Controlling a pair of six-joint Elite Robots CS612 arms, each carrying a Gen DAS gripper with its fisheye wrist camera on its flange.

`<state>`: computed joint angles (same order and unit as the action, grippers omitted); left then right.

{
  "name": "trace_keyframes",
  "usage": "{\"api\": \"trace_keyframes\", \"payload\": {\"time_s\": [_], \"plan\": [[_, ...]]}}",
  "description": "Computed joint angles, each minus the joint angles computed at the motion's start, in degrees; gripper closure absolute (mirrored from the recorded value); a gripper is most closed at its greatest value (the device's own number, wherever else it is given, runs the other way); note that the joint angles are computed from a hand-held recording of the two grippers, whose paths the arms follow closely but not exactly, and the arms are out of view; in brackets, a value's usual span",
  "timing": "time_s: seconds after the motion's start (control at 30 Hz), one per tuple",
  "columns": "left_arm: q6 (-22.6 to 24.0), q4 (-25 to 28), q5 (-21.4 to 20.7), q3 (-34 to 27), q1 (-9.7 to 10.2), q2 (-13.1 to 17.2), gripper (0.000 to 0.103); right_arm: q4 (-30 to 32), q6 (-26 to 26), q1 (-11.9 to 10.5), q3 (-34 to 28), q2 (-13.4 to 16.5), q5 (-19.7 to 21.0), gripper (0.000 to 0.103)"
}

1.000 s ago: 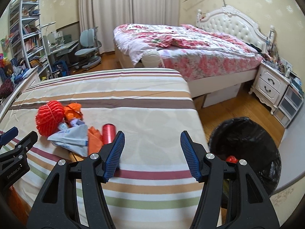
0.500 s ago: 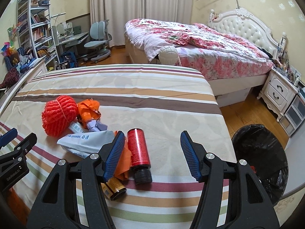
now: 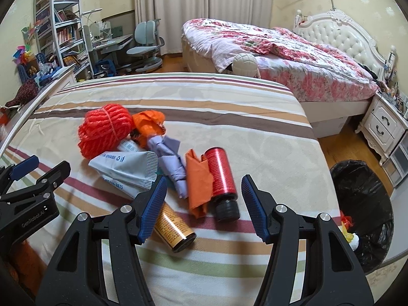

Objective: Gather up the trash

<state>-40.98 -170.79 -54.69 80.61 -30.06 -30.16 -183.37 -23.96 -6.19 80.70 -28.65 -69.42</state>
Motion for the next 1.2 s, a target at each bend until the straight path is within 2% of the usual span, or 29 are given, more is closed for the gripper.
{"api": "trace_keyframes", "payload": {"time_s": [0.2, 0.37, 0.67, 1.0, 1.17, 1.2], "plan": [[-1.2, 0.5, -0.1, 0.7, 0.07, -0.3, 0.027, -0.3, -1.5, 0.1, 1.8, -0.7, 0.7, 0.038], [-2.2, 0.4, -0.2, 1.4, 0.1, -0.8, 0.027, -0.7, -2.3, 0.2, 2.5, -0.9, 0.8, 0.038], [-2.9, -0.2, -0.3, 2.4, 0.04, -1.2, 0.027, -2.6, 0.5, -0.9, 3.3, -1.5, 1.4, 0.038], [-4.2, 0.0, 0.5, 4.7, -0.28, -2.2, 0.027, -1.6, -2.2, -1.1, 5.5, -2.6, 5.0, 0.038], [-5.3, 0.2, 1.0, 5.8, -0.27, -2.7, 0.027, 0.2, -4.4, -0.4, 5.4, -2.5, 5.8, 0.042], [-5.5, 0.3, 1.0, 5.9, -0.26, -2.8, 0.027, 0.9, -4.9, -0.2, 5.1, -2.3, 5.6, 0.048]]}}
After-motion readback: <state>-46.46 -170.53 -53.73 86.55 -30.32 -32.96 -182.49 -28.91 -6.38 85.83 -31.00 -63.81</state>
